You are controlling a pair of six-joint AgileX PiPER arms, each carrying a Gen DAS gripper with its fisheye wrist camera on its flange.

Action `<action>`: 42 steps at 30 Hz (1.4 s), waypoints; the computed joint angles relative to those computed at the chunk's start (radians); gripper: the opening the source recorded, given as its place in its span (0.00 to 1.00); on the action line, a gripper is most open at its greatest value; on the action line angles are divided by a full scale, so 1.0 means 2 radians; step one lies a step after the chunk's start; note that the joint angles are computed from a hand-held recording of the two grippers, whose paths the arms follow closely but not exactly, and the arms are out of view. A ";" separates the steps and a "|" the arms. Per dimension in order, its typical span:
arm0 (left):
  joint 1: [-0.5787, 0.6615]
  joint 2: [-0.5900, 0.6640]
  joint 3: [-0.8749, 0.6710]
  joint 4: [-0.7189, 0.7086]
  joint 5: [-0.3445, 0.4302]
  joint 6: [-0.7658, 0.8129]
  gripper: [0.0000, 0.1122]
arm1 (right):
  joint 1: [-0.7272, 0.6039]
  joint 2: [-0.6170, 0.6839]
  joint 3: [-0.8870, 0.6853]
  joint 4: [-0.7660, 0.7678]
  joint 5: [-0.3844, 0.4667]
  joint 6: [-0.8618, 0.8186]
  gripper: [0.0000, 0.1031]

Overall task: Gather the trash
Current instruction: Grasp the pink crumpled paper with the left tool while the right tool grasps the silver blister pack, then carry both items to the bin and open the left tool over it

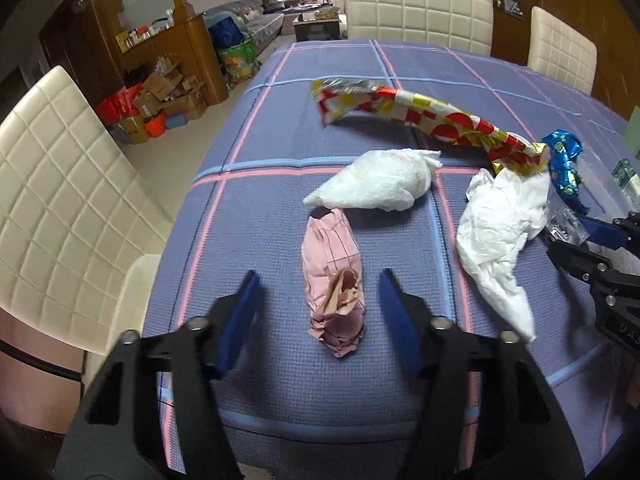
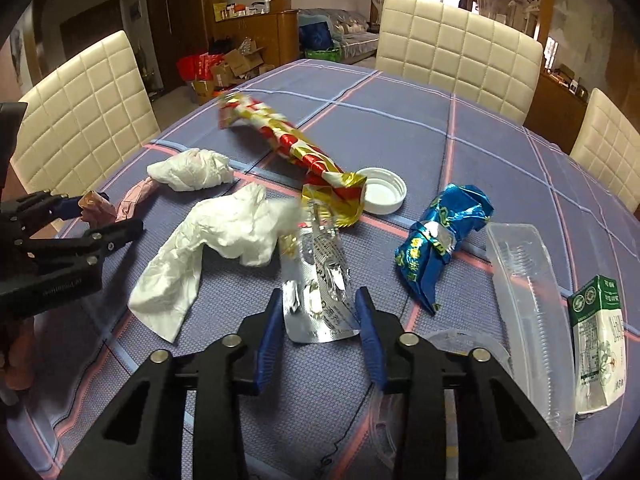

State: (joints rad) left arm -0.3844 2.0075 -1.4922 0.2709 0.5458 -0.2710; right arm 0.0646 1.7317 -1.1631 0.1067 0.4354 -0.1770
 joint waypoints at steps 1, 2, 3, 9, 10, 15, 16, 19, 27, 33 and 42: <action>-0.001 -0.002 0.001 -0.005 0.001 0.005 0.36 | -0.001 -0.003 0.003 -0.003 0.001 0.005 0.32; -0.001 -0.004 0.002 -0.008 0.002 0.008 0.30 | -0.001 -0.006 0.005 -0.004 0.003 0.010 0.31; -0.002 -0.007 0.007 -0.007 0.000 0.008 0.29 | -0.002 -0.009 0.007 -0.006 0.005 0.015 0.31; -0.002 -0.046 0.054 -0.014 -0.026 0.017 0.25 | -0.001 -0.042 0.032 -0.021 0.001 0.035 0.31; -0.002 -0.053 0.062 -0.011 -0.030 0.015 0.25 | 0.000 -0.050 0.037 -0.024 0.000 0.041 0.31; -0.001 -0.090 0.098 -0.002 -0.047 0.006 0.25 | 0.011 -0.081 0.049 -0.031 0.001 0.055 0.31; 0.000 -0.098 0.105 0.001 -0.050 0.003 0.25 | 0.016 -0.087 0.051 -0.032 0.001 0.056 0.31; 0.005 -0.117 0.123 0.007 -0.057 -0.002 0.25 | 0.036 -0.096 0.054 -0.057 0.001 0.083 0.31; 0.024 -0.164 0.177 0.019 -0.076 -0.014 0.25 | 0.095 -0.098 0.040 -0.095 0.013 0.125 0.31; 0.058 -0.188 0.206 0.004 -0.090 0.007 0.25 | 0.138 -0.073 0.009 -0.115 0.025 0.149 0.31; 0.122 -0.197 0.232 -0.045 -0.112 0.067 0.25 | 0.197 -0.006 -0.063 -0.133 0.047 0.165 0.31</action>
